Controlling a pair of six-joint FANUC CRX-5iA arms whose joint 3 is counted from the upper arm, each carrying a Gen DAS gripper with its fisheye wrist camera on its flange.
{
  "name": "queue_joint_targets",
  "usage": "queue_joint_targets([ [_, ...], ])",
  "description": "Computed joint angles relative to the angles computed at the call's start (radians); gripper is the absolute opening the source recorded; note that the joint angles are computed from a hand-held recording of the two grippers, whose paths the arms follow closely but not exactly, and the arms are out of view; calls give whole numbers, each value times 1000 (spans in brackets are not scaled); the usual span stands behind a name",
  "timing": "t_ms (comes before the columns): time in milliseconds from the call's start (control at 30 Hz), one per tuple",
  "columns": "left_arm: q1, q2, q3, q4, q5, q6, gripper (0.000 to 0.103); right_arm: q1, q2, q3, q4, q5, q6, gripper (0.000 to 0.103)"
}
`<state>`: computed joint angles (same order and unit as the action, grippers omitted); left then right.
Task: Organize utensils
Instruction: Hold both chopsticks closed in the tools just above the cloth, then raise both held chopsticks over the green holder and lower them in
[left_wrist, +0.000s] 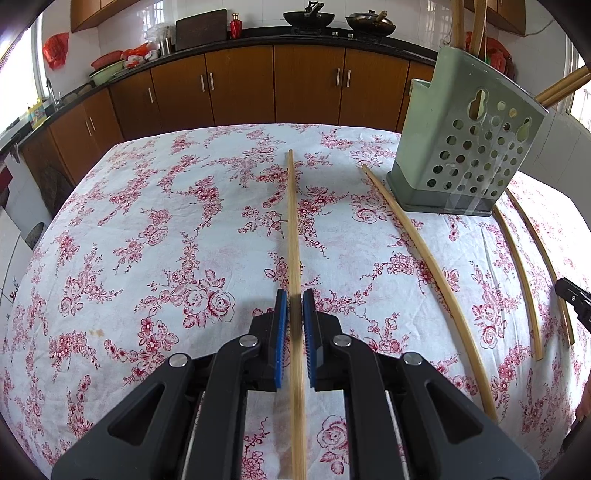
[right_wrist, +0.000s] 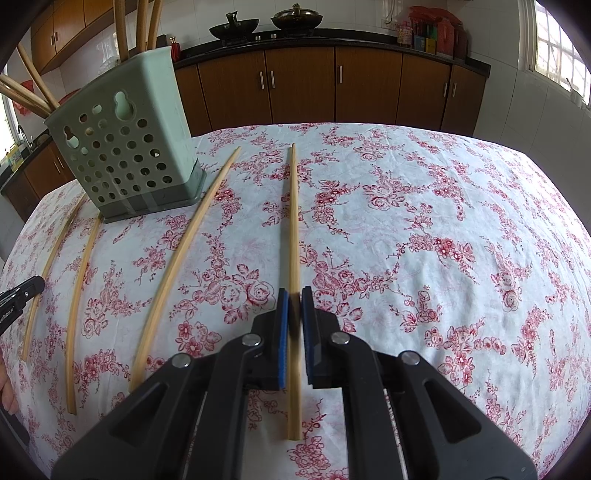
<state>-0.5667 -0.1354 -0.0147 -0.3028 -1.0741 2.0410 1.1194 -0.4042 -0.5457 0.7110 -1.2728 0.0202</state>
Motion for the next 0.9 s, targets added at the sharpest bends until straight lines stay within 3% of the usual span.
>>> queue_joint_targets([
  [333, -23, -57, -31, 6, -33, -20, 7, 90, -81, -46, 43, -57, -74, 8],
  [600, -11, -145, -4, 32, 51, -39, 7, 189, -141, -28, 235, -190, -120, 8],
  [900, 27, -208, 21, 60, 153, 14, 7, 204, -156, 2, 362, -224, -137, 8],
])
